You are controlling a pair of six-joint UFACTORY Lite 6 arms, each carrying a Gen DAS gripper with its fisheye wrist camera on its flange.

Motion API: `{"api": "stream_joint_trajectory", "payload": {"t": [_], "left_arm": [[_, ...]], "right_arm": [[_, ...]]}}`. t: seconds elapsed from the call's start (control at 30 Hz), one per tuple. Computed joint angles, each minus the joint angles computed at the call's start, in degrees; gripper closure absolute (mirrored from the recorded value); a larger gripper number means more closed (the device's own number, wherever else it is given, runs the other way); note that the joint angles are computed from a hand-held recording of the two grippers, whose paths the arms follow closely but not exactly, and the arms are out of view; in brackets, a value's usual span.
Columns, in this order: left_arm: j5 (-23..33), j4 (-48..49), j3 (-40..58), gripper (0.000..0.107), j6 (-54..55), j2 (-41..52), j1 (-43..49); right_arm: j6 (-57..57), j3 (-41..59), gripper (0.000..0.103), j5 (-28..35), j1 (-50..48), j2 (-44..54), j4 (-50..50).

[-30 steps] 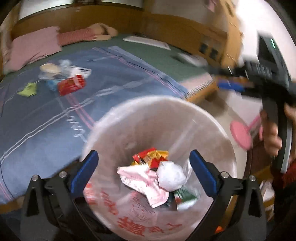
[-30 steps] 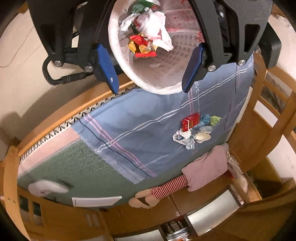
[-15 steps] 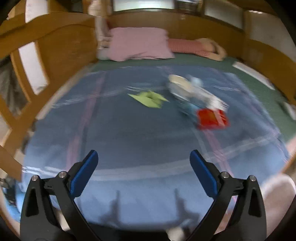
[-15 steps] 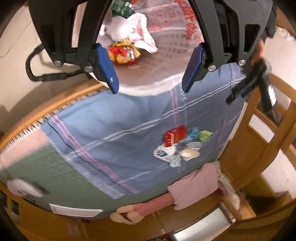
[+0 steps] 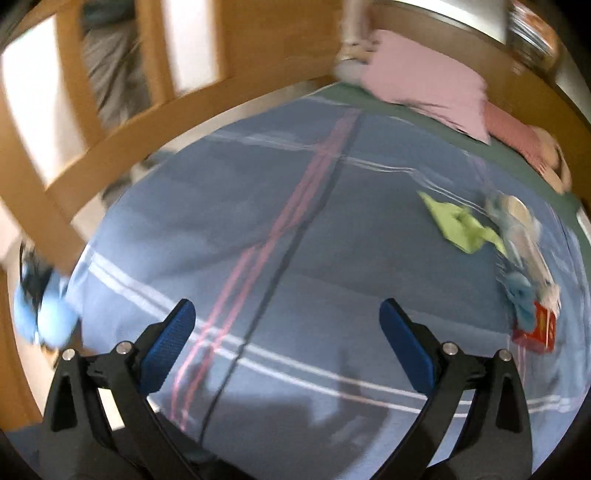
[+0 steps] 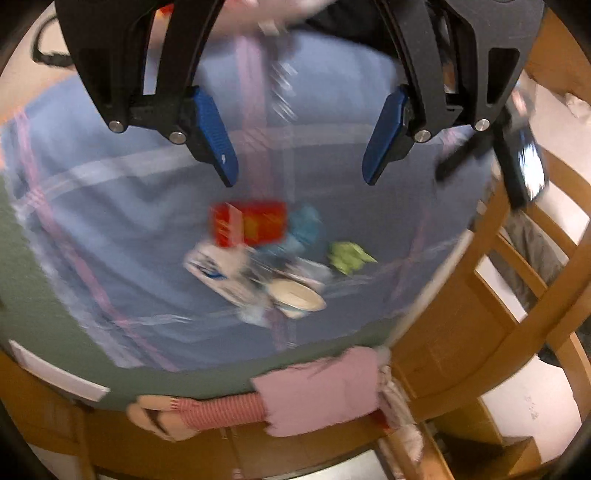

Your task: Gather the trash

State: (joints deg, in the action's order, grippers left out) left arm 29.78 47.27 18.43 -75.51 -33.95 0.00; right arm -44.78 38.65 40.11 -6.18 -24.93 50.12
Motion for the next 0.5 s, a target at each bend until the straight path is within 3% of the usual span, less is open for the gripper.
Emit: {"api": "stream_joint_trajectory", "payload": {"t": [0.17,0.3,0.4,0.5], "left_arm": [[-5.8,-21.0,-1.3,0.008,21.2,-1.4,14.3],[-8.0,-24.8,-1.6,0.008,25.5,-0.5,16.4],[-9.7,-23.2,-0.8,0.008,24.1,2.1,16.3],[-10.6,-31.4,-1.2,0.008,32.5,1.5,19.1]], "right_arm": [[7.2,14.8,0.037,-16.5,21.0,21.7,-1.1],[30.9,37.5,0.037,-20.2,29.4,45.7,-23.0],[48.8,53.0,0.037,-17.3,31.0,60.7,-40.9],[60.7,62.4,0.056,-14.2,32.2,70.1,-51.3]]}}
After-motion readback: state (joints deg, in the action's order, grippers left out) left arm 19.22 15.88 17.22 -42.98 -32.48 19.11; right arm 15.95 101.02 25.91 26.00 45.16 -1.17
